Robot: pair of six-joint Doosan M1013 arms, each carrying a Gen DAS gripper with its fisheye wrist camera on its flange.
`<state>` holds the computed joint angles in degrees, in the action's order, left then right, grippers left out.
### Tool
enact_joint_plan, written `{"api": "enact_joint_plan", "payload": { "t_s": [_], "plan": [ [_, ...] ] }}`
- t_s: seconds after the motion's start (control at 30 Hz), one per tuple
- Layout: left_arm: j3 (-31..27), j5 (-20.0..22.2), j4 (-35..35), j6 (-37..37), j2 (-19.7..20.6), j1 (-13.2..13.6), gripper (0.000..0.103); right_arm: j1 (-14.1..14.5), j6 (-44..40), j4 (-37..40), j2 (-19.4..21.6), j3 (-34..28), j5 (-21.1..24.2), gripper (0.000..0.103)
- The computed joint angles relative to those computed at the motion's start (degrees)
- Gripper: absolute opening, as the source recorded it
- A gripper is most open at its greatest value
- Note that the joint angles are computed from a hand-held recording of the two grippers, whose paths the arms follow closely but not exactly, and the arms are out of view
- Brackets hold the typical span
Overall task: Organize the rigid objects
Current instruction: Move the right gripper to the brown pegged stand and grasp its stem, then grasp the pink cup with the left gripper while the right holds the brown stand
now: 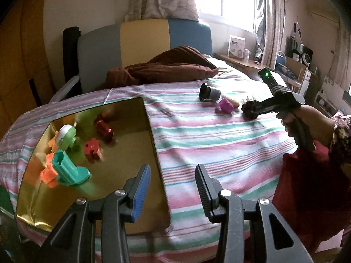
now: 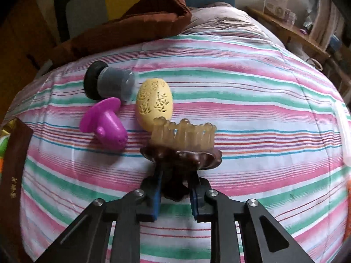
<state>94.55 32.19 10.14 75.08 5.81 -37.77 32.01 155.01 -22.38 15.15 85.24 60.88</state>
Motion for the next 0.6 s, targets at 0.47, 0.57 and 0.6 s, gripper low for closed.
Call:
{"api": "enact_joint_plan", "payload": {
  "t_s": [0.47,0.57,0.6],
  "plan": [
    [-3.07,-0.38,-4.33,4.42,2.02,-1.81,0.043,-0.04,8.97,-1.41,-5.84,5.0,-9.73,0.021],
    [-3.61,0.23,-4.85,4.92,2.49,-2.03,0.043,-0.65,10.69,0.09,-5.95,5.21,-9.32,0.021],
    [-3.88,0.44,-5.22,5.16,2.66,-2.07,0.043,-1.0,11.03,0.99,-6.11,5.6,-9.9,0.021]
  ]
}}
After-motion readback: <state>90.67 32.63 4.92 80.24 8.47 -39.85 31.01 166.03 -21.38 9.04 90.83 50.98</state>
